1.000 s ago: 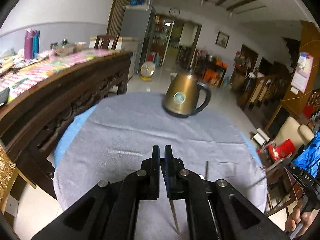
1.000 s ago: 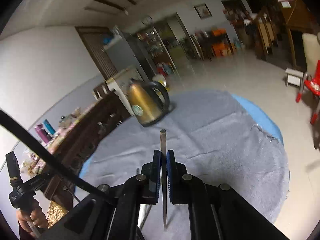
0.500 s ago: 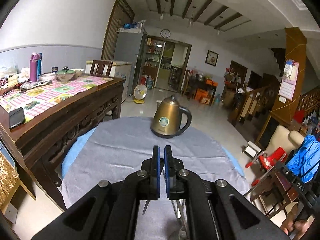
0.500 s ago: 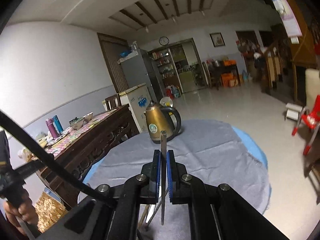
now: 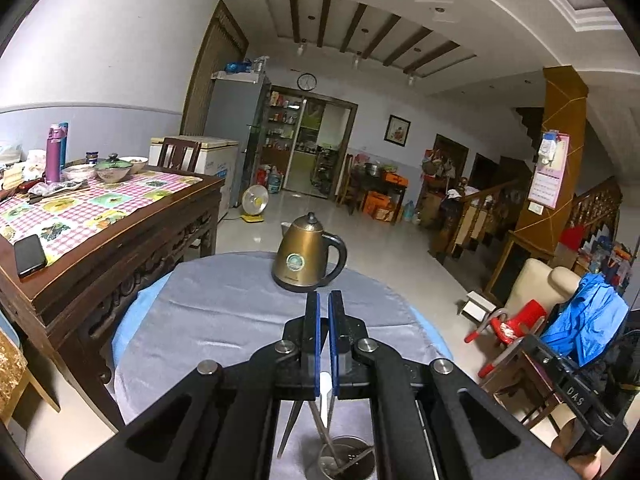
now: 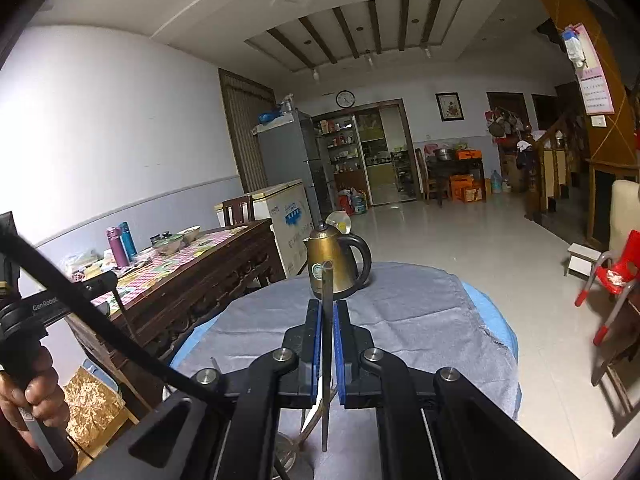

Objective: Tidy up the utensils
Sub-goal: 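Lift the chopsticks with both tools and carry them above the metal cup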

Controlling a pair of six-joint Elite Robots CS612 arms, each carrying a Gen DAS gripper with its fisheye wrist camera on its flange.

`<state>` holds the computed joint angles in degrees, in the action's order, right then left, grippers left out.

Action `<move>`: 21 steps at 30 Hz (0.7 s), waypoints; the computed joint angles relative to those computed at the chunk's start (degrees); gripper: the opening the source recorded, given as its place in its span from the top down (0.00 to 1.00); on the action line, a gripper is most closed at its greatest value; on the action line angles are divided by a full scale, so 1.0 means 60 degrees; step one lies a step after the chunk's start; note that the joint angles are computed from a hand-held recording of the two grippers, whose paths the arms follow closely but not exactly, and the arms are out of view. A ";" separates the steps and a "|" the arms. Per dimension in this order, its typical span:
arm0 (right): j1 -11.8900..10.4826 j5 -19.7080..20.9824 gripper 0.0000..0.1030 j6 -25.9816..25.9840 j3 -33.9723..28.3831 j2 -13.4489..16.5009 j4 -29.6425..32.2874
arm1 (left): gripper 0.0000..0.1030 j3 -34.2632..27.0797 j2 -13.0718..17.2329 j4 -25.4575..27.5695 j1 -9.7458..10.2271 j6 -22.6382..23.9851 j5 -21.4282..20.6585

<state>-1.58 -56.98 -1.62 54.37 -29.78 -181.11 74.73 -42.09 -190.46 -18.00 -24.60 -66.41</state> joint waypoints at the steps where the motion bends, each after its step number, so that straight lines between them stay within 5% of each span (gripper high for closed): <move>1: 0.0000 0.0020 0.94 -0.0031 0.0060 -0.0046 -0.0010 | 0.97 0.0029 -0.0030 -0.0069 -0.0013 0.0013 -0.0036; 21: 0.0165 0.0873 0.94 -0.0168 0.0417 -0.0158 0.0202 | 0.97 -0.0206 0.0078 -0.0239 -0.0181 0.0048 -0.0893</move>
